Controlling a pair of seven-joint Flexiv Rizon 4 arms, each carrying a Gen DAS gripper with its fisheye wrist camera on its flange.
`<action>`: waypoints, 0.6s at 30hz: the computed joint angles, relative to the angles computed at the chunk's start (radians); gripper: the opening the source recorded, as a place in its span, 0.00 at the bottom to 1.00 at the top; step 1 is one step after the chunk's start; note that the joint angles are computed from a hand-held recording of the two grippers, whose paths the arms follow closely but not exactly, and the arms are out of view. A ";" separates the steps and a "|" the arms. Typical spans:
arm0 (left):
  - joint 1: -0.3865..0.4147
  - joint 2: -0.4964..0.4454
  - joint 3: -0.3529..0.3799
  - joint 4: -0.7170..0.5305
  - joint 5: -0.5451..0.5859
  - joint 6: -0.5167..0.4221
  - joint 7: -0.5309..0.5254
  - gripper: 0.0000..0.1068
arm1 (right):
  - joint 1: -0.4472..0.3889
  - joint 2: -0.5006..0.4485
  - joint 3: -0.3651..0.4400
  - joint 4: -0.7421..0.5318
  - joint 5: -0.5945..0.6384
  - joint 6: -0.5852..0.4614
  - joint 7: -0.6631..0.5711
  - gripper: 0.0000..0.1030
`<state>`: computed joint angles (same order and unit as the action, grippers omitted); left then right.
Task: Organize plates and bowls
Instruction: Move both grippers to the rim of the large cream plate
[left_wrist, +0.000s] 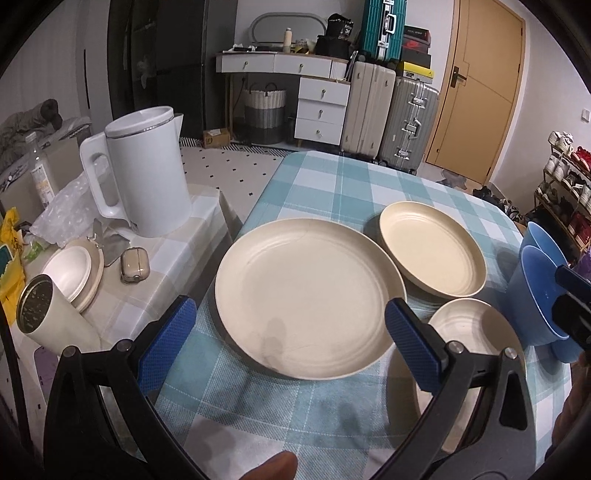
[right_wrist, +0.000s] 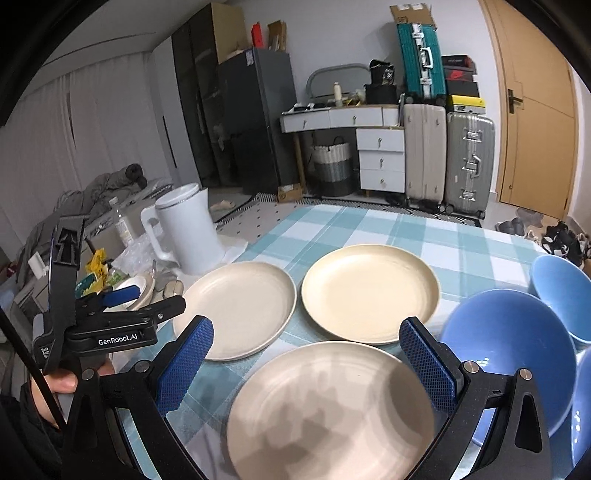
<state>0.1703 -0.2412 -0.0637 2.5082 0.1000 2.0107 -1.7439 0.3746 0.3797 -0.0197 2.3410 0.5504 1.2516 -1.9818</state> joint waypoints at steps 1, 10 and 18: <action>0.008 -0.007 -0.006 -0.008 0.002 -0.012 -0.002 0.95 | 0.004 -0.009 -0.001 -0.005 0.000 -0.005 0.003 1.00; 0.087 -0.081 -0.055 -0.067 0.002 -0.054 0.007 0.95 | -0.038 -0.161 0.063 -0.062 -0.052 -0.011 0.095 1.00; 0.204 -0.165 -0.135 -0.101 0.006 -0.088 0.017 0.95 | -0.074 -0.272 0.110 -0.140 -0.039 -0.079 0.106 0.89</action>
<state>0.3744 -0.4057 -0.1985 2.4075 0.1064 1.9229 -1.7270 0.3009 0.1076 0.0902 2.2013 0.5114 1.1721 -1.8759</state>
